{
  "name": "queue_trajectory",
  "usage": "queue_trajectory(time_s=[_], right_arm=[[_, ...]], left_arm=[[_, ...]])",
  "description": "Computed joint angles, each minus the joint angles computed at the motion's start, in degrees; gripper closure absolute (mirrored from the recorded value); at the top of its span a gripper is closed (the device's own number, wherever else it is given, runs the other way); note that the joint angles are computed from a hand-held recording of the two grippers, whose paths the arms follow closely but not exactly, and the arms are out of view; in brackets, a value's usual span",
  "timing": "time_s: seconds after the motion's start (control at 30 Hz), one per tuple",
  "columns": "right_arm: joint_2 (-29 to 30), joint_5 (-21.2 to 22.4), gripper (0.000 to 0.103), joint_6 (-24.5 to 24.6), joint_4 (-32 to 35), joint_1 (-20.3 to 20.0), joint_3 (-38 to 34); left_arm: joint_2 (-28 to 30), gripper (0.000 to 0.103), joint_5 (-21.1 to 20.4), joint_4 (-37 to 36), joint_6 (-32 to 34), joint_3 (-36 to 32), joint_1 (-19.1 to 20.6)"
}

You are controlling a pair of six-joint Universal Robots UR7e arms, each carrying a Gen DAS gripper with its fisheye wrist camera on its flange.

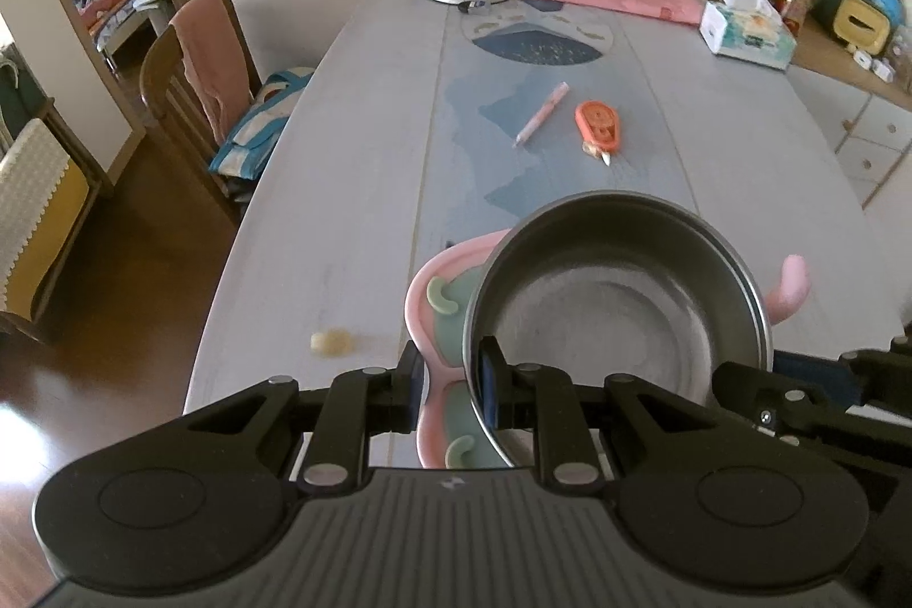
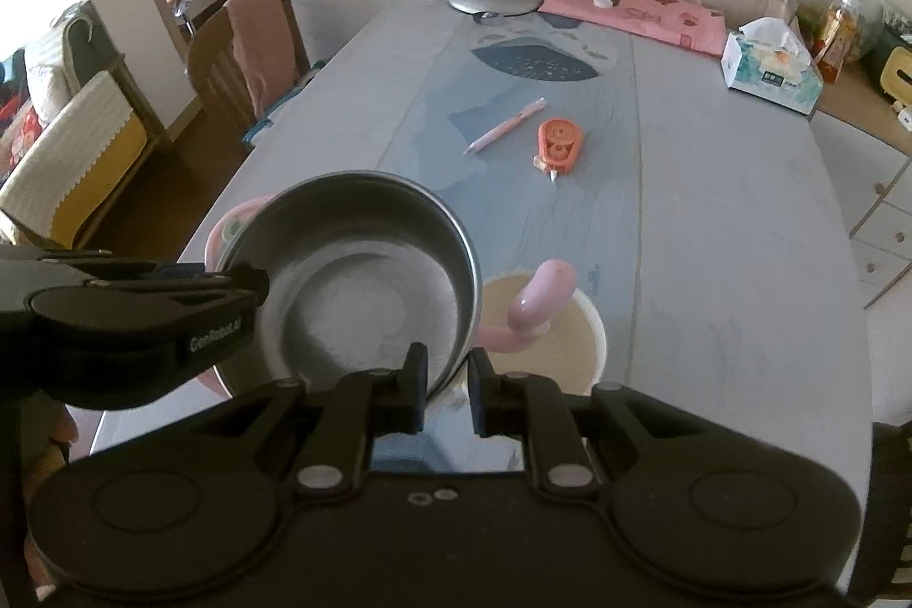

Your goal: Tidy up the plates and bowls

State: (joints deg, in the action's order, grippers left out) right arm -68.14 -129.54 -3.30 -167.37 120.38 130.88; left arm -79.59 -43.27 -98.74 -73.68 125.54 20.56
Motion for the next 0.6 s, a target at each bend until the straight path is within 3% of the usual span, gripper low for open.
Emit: queue_trajectory(time_s=[0.6], right_arm=[[-9.5,0.2,0.088,15.0,11.8,10.0,9.4]], left_arm=[[-10.8,0.083,-13.8,13.6,-14.3,6.8,-17.2]])
